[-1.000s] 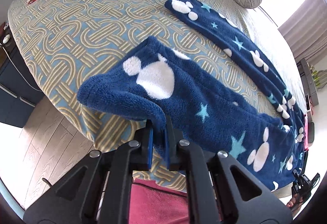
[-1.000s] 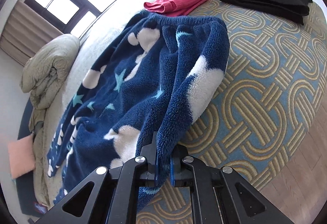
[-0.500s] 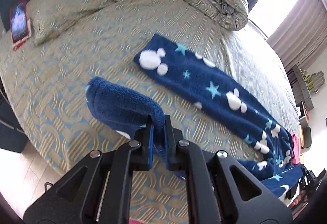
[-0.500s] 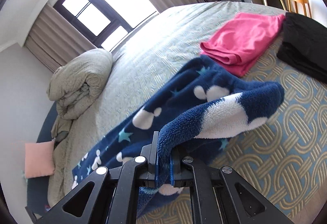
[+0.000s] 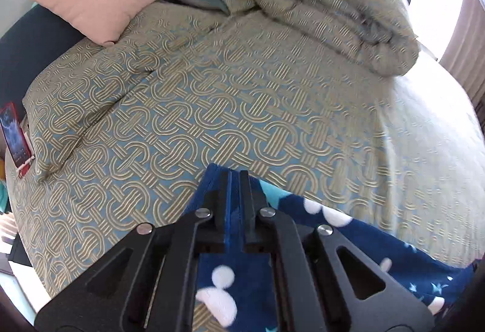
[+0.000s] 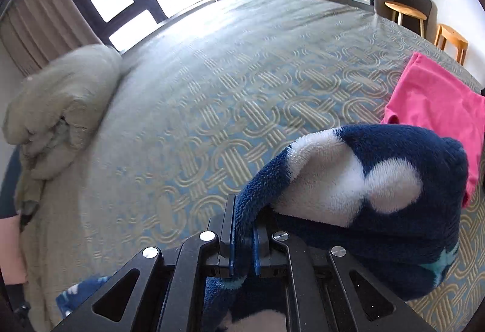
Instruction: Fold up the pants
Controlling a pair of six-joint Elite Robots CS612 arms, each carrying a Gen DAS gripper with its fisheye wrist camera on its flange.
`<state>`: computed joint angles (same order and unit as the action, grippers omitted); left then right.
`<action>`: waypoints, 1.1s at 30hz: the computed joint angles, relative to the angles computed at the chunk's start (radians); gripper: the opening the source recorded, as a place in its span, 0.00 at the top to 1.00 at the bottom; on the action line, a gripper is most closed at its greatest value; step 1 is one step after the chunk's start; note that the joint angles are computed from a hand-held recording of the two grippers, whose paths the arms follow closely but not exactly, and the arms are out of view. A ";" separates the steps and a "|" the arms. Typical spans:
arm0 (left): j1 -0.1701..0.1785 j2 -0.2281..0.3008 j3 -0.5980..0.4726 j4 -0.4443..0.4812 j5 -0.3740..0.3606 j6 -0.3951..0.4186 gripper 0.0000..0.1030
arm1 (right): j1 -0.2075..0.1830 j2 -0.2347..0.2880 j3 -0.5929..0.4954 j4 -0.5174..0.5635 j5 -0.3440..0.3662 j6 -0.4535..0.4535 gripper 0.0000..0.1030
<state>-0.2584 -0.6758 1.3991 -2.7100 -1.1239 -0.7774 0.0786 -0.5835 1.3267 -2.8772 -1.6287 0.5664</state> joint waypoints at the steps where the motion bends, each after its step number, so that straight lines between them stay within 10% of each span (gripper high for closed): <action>1: 0.004 0.012 -0.014 0.005 -0.031 0.016 0.96 | 0.005 0.019 -0.038 0.073 -0.022 -0.013 0.90; 5: -0.009 0.036 -0.003 -0.021 -0.071 0.170 0.78 | 0.016 0.037 -0.052 0.101 -0.051 -0.087 0.76; 7: -0.018 0.049 -0.012 0.032 -0.038 0.231 0.46 | 0.015 0.028 -0.035 0.090 -0.050 -0.117 0.64; 12: -0.024 0.076 -0.014 0.040 0.100 0.321 0.37 | 0.007 -0.037 0.050 0.017 0.004 -0.148 0.48; 16: 0.002 0.077 -0.006 0.003 0.023 0.340 0.35 | 0.028 -0.087 0.124 -0.092 0.039 -0.270 0.40; 22: 0.026 0.097 -0.028 0.003 -0.119 0.416 0.35 | 0.103 -0.107 0.166 -0.087 0.103 -0.671 0.39; 27: 0.038 0.121 -0.058 0.021 -0.194 0.421 0.36 | 0.151 -0.099 0.170 -0.078 0.095 -0.805 0.39; 31: 0.066 0.119 -0.046 -0.039 -0.386 0.368 0.89 | 0.167 -0.094 0.162 -0.054 0.109 -0.853 0.39; 33: 0.051 0.110 -0.030 -0.062 -0.346 0.403 0.91 | 0.170 -0.087 0.149 -0.045 0.115 -0.859 0.39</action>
<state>-0.2076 -0.5660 1.3696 -2.7720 -1.4703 -0.3743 0.2484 -0.6703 1.4756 -2.9227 -1.5141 -0.2922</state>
